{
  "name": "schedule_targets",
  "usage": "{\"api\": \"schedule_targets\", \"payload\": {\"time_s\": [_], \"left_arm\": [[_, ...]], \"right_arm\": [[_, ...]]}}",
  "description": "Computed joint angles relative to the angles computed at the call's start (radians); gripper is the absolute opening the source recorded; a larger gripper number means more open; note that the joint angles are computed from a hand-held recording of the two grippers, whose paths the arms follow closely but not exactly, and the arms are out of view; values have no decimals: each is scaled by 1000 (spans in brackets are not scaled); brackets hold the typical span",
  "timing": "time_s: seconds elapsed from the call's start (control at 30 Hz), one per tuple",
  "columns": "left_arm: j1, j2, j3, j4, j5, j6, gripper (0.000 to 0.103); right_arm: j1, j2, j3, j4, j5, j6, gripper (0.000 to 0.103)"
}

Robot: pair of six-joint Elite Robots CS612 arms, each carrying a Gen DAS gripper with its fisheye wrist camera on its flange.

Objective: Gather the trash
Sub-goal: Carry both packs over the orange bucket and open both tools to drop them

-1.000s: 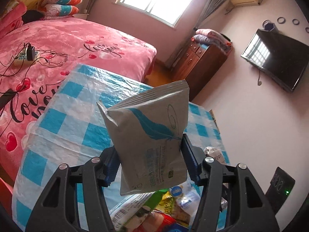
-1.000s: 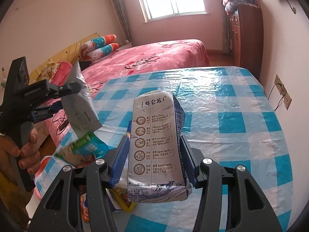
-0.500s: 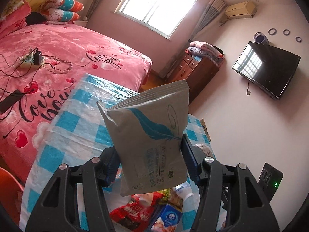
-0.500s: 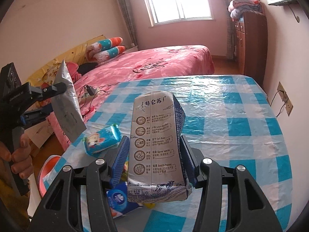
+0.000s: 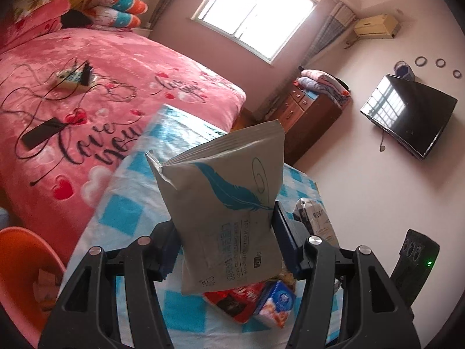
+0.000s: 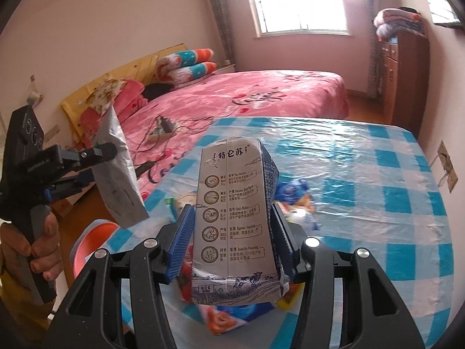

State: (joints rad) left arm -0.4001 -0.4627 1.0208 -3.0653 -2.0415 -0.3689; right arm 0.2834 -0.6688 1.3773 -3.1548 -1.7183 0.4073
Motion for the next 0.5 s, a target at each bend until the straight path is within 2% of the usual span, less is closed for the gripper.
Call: {"api": "schedule_targets", "payload": {"time_s": [0.2, 0.5], "left_arm": [[23, -17, 51, -17, 39, -20, 59], [66, -52, 147, -53, 112, -63, 59]], "right_arm": [[16, 30, -68, 42, 58, -42, 54], [42, 99, -215, 139, 202, -102, 54]]}}
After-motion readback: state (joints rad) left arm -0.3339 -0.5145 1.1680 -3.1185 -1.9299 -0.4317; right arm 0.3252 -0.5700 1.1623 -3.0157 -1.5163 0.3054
